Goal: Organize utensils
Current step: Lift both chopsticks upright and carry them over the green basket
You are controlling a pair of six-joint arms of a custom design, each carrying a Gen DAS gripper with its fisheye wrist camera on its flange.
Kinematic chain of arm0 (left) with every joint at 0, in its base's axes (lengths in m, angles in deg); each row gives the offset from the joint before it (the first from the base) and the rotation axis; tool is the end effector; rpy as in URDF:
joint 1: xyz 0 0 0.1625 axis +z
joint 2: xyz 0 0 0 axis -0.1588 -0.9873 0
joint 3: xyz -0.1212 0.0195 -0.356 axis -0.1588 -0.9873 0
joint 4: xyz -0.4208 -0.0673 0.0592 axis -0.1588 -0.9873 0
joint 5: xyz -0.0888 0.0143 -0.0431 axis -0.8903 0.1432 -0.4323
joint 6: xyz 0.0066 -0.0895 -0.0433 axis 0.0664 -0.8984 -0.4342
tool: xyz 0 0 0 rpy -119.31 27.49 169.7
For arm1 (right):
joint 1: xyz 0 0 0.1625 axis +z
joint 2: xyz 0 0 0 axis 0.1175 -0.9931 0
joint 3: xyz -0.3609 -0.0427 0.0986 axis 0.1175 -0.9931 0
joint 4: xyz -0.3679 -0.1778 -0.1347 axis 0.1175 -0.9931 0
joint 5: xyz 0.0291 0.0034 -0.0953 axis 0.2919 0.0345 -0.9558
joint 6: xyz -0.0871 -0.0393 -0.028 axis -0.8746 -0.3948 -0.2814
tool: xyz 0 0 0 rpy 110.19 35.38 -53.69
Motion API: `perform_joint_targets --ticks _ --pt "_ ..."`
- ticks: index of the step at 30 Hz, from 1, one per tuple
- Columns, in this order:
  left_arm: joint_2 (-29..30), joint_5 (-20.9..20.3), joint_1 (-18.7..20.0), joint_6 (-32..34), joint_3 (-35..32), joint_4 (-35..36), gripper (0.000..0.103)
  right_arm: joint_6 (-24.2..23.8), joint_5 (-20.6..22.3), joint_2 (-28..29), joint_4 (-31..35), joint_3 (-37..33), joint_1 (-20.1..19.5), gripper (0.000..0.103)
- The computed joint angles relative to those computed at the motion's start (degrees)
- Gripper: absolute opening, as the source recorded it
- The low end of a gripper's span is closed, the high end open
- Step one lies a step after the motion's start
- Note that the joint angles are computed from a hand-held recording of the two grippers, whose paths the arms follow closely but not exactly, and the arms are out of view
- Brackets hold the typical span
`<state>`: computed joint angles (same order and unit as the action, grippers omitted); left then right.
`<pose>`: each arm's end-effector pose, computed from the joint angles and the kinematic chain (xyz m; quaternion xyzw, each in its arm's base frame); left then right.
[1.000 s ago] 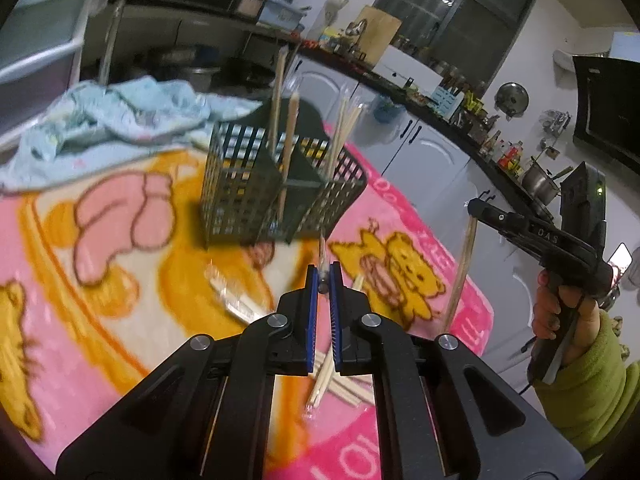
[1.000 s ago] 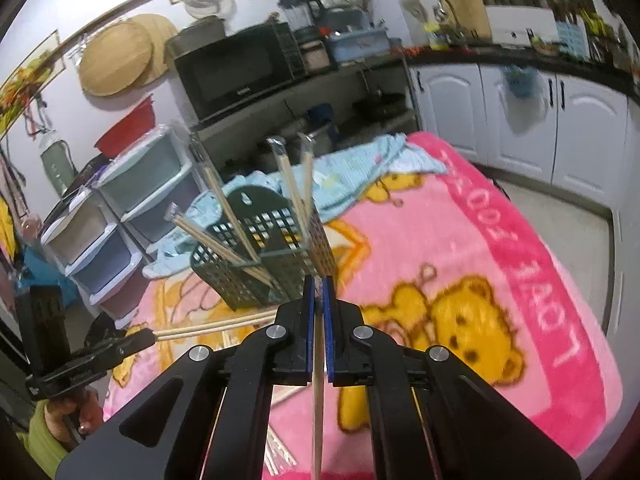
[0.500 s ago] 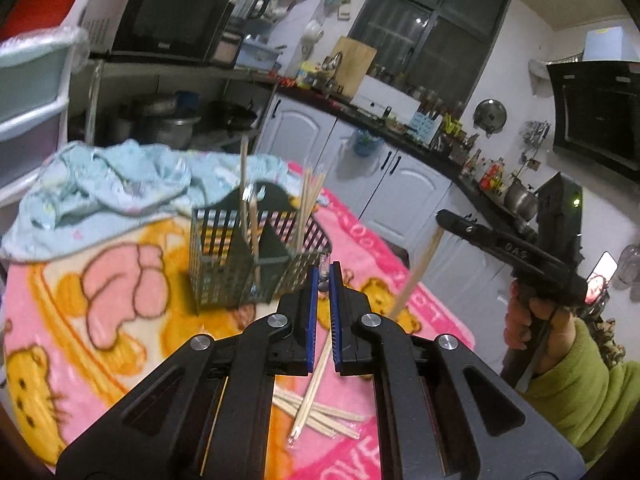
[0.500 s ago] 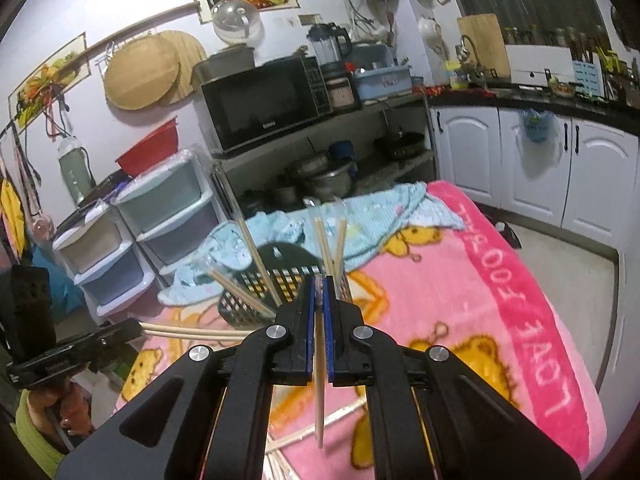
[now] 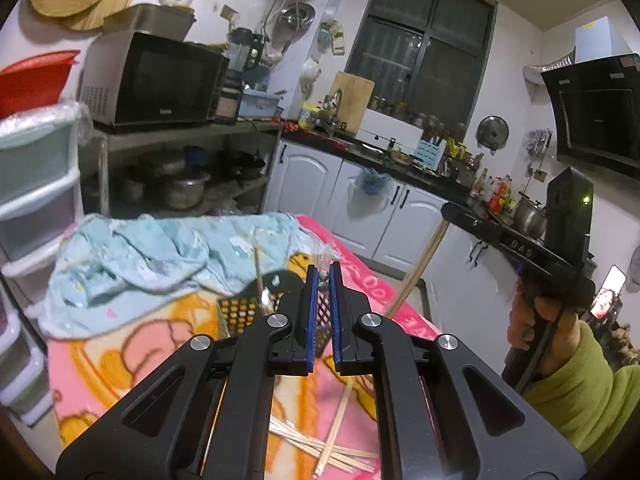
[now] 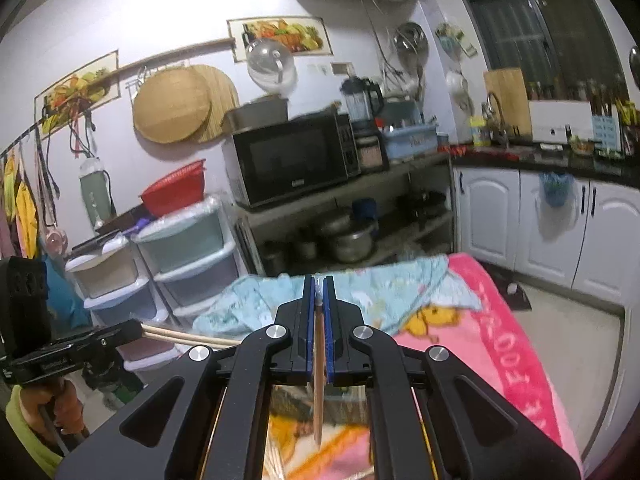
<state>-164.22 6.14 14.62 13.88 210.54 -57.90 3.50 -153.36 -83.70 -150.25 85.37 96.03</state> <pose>-0.3652 -0.2613 0.2252 0.1433 0.8162 -0.5217 0.2026 0.2492 -0.4189 0.3812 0.4319 -0.8261 0.3619 0.0011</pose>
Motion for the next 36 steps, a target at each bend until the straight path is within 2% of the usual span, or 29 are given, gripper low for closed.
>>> perform_joint_targets --ticks 6,15,21,36 --pt "-1.0 1.3 0.0 -2.4 -2.8 7.5 0.003 0.7 0.5 2.7 -3.3 -2.5 2.0 0.004" --pt "-1.2 0.9 0.9 -4.0 -5.0 12.8 0.003 1.6 0.7 6.8 -8.5 -5.7 4.4 0.004" --pt "-1.4 0.6 2.0 -3.4 -4.7 12.0 0.003 1.3 -0.1 9.5 -12.4 -6.8 5.6 0.004" --pt "1.5 -1.4 4.9 0.2 -3.9 6.7 0.003 0.4 -1.0 13.9 -16.5 -6.5 3.9 0.004"
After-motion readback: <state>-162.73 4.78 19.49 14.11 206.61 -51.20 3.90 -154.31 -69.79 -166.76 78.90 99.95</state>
